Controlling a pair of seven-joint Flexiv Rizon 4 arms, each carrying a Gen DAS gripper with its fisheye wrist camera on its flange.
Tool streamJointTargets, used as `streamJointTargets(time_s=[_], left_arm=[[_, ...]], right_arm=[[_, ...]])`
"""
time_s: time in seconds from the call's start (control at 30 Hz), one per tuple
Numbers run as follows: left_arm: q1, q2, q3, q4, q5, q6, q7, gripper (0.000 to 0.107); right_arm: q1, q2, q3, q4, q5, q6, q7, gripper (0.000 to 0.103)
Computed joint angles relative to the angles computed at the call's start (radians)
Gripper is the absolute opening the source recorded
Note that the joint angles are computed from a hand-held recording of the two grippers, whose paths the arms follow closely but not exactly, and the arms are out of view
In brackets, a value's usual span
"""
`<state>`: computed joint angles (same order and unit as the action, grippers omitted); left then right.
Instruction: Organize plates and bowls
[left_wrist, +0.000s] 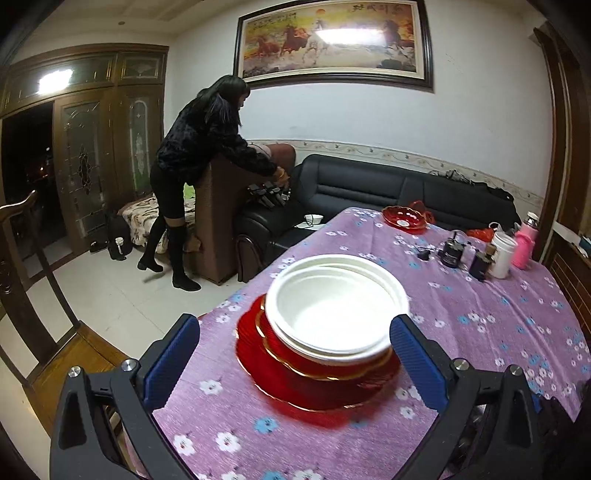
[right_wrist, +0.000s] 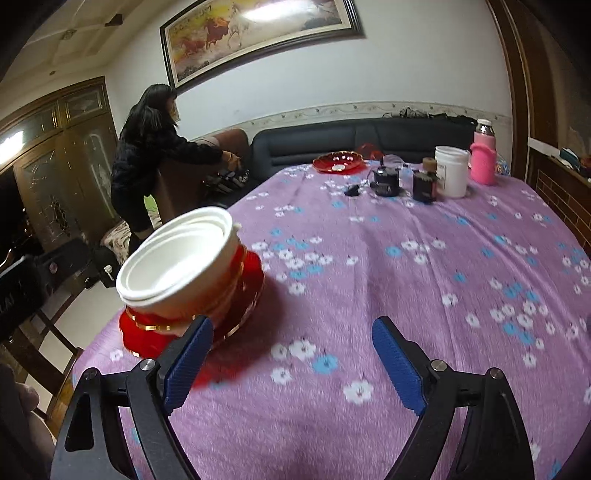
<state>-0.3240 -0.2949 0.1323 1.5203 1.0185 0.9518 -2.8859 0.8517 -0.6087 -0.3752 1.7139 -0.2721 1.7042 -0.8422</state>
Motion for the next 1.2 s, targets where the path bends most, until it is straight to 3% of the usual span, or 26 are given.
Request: streamJointTargets(time_s=[0.2,0.6,1.2], left_arm=[[-0.011,-0.010,-0.015,-0.012,-0.020,-0.023,0.045,0.103],[-0.021,-0.031,-0.011,-0.027,-0.058,-0.030,0.090,0.103],[-0.014,-0.076,0.010,-0.032,-0.185,-0.004,0.203,0.103]], right_arm=[[0.052,0.008,-0.045,0.043,0.008,0.029,-0.041,0.094],[0.023,0.006,0.006,0.032,0.036,0.020,-0.105,0.094],[-0.022,-0.002,0.058,0.015,-0.030,-0.024,-0.085,0.094]])
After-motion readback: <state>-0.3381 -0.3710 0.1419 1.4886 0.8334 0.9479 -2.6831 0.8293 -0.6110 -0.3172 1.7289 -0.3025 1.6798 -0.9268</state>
